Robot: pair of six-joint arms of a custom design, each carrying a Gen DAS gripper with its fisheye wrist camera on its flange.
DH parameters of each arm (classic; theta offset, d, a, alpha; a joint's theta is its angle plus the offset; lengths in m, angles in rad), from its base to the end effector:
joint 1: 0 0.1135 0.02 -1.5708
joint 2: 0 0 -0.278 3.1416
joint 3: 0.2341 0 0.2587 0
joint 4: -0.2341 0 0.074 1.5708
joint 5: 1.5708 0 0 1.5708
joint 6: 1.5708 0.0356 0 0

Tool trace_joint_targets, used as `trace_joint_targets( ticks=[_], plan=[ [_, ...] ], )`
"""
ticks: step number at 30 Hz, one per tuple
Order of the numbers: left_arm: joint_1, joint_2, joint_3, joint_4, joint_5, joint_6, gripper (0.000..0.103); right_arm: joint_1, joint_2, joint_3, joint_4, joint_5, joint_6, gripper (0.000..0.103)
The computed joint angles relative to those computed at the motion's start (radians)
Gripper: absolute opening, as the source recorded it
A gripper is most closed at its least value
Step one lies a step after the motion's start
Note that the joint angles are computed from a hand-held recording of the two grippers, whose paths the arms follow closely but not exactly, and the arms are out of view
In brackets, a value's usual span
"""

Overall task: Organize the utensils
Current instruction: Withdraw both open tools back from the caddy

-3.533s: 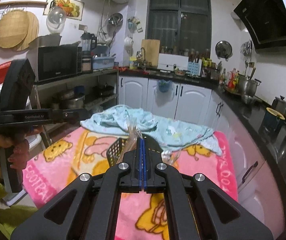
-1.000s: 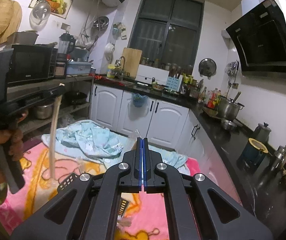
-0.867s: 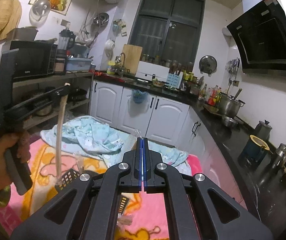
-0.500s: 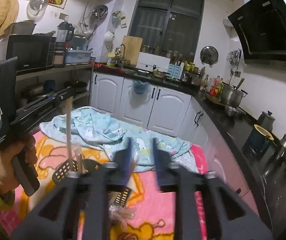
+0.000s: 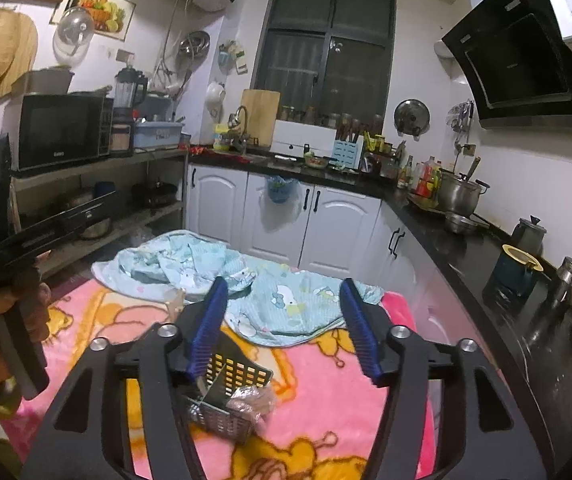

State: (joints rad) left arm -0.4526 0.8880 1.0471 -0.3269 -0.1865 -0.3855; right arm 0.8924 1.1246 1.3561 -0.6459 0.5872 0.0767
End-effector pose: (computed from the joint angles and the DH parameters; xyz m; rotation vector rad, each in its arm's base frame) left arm 0.1747 -0.0776 0.4101 -0.0796 1.7554 -0.4525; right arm 0.1572 0.1636 0.4387 -0.4045 1.8699 0.0684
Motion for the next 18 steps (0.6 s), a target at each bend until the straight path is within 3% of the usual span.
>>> trace_joint_targets(
  ticks=[2,9,18],
  plan=[
    [-0.010,-0.030,0.014,-0.050,-0.006,-0.003,0.092,0.017,-0.020,-0.012,0.001,0.013,0.012,0.064],
    [-0.105,-0.102,0.067,-0.244,-0.107,-0.015,0.092,0.147,-0.105,-0.072,-0.009,0.121,0.073,0.083],
    [-0.379,-0.192,0.041,-0.460,-0.374,-0.109,0.092,0.352,-0.176,-0.153,-0.056,0.284,0.215,0.094]
  ],
)
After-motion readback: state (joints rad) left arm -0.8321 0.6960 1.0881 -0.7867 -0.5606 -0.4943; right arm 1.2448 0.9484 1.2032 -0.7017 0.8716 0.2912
